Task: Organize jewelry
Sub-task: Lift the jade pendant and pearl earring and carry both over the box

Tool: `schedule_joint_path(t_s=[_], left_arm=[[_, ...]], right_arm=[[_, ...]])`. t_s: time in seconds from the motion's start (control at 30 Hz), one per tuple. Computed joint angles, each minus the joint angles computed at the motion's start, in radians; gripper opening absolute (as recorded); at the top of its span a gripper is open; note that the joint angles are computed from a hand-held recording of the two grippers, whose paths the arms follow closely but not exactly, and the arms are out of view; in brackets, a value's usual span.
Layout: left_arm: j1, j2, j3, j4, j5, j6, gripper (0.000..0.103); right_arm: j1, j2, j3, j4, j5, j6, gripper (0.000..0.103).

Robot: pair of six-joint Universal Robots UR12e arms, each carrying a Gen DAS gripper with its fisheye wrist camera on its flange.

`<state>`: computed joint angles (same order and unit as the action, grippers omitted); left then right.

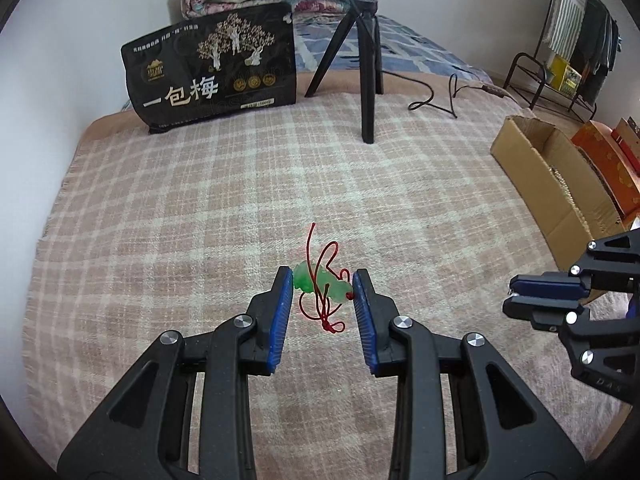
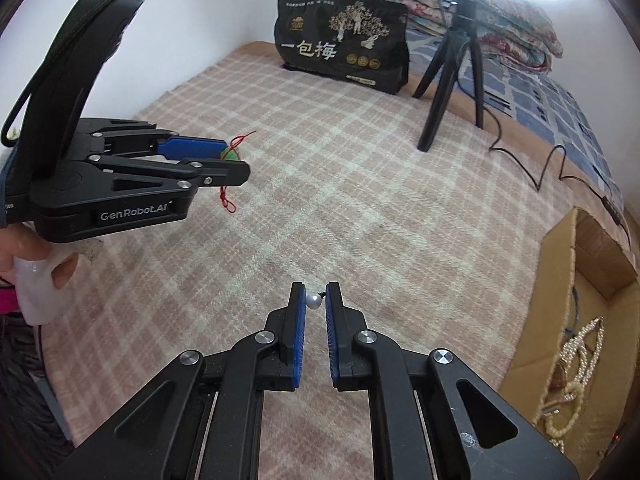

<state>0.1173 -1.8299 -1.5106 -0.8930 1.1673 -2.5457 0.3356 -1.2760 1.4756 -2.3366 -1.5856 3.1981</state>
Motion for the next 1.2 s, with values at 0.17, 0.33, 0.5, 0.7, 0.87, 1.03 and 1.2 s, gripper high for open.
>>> schedule_joint_path(t_s=[0.17,0.33,0.5,0.7,0.87,1.03,1.2], left_arm=[[0.002,0.036,-0.023,0.021,-0.038,0.021,0.031],[0.004,0.067,-0.042,0.025,-0.078,0.042,0.031],[0.002,0.096,-0.059,0.014,-0.115,0.068,0.030],[-0.006,0.120,-0.070,-0.001,-0.146,0.083,0.030],[-0.020,0.133,-0.076,-0.020,-0.167,0.096,0.031],[-0.041,0.145,-0.085,-0.041,-0.187,0.109,0.030],[-0.073,0.155,-0.093,-0.064,-0.206,0.121,0.030]], right_arm=[[-0.008,-0.034,0.021,-0.021,-0.014,0.013,0.008],[-0.013,-0.067,0.044,-0.043,-0.039,0.028,0.008],[-0.021,-0.102,0.071,-0.055,-0.062,0.044,0.008],[-0.040,-0.140,0.104,-0.066,-0.089,0.070,0.008],[-0.061,-0.168,0.131,-0.079,-0.108,0.088,0.008],[-0.088,-0.197,0.165,-0.099,-0.134,0.116,0.008],[-0.119,-0.221,0.194,-0.110,-0.144,0.147,0.008]])
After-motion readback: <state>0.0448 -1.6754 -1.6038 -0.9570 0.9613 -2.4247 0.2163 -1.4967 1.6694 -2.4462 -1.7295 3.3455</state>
